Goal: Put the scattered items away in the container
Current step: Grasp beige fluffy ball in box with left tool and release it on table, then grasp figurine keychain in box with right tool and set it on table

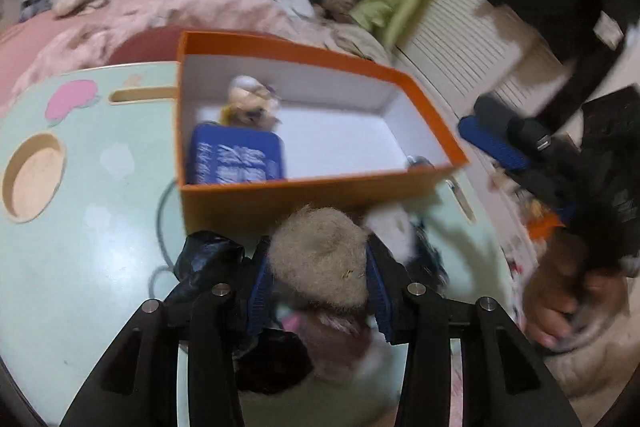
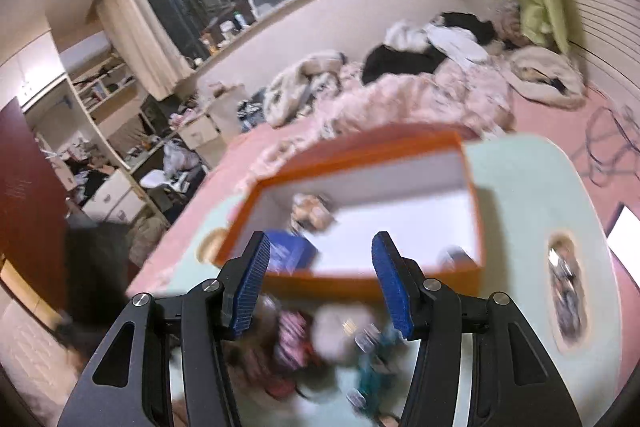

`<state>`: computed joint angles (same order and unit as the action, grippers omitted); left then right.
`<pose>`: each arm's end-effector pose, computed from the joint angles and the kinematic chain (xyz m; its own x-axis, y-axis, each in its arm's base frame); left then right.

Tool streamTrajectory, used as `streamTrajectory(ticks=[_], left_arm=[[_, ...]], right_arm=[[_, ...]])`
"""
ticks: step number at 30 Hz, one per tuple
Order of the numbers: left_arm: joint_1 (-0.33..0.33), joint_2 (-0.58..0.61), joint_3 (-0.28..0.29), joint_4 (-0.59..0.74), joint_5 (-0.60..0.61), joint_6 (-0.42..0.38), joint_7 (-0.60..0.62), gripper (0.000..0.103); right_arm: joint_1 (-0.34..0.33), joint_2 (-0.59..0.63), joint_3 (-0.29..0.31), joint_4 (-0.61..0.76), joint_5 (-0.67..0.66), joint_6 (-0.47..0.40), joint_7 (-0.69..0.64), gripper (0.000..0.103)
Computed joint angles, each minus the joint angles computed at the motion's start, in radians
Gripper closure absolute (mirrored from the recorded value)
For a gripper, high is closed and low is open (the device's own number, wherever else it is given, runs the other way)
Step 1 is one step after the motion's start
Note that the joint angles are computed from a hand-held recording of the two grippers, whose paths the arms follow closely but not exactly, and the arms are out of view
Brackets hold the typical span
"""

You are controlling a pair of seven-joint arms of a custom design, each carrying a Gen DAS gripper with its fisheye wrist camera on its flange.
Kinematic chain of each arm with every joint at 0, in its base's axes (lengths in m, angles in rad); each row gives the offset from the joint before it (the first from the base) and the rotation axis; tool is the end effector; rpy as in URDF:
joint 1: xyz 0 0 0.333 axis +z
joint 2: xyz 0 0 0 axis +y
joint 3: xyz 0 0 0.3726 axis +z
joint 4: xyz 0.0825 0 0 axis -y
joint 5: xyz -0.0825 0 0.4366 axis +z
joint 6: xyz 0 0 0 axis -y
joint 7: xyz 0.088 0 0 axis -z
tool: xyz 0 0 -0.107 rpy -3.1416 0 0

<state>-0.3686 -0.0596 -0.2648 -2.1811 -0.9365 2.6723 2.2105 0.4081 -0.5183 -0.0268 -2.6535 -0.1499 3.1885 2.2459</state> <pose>0.4968 -0.3376 0.4952 -0.5840 -0.7011 0.4091 -0.7584 0.2915 -0.5830 0.4001 0.1738 0.5565 0.0972 -0.8877 -0.4501 -0.5920 0.3120 -0.7431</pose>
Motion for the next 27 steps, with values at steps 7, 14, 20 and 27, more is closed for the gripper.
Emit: streamTrajectory(ticks=[7,14,20,27], left_arm=[[-0.010,-0.068,0.029,-0.042,-0.366,0.006,0.310,0.022],[-0.002,-0.124,0.058,-0.101,-0.551,0.100,0.420,0.016],[0.026,-0.125,0.055,-0.110,-0.602,0.163,0.429,0.015],[0.042,-0.099,0.058,-0.097,-0.605,0.120,0.430,0.015]], right_arm=[[0.398,0.105,-0.342,0.159,0.154,-0.140,-0.211,0.048],[0.452,0.238,-0.412,0.324,0.365,-0.419,-0.343,0.048],[0.419,0.311,-0.429,0.401,0.543,-0.523,-0.414,0.048],[0.327,0.410,-0.328,0.489,0.420,-0.564,-0.345,0.048]])
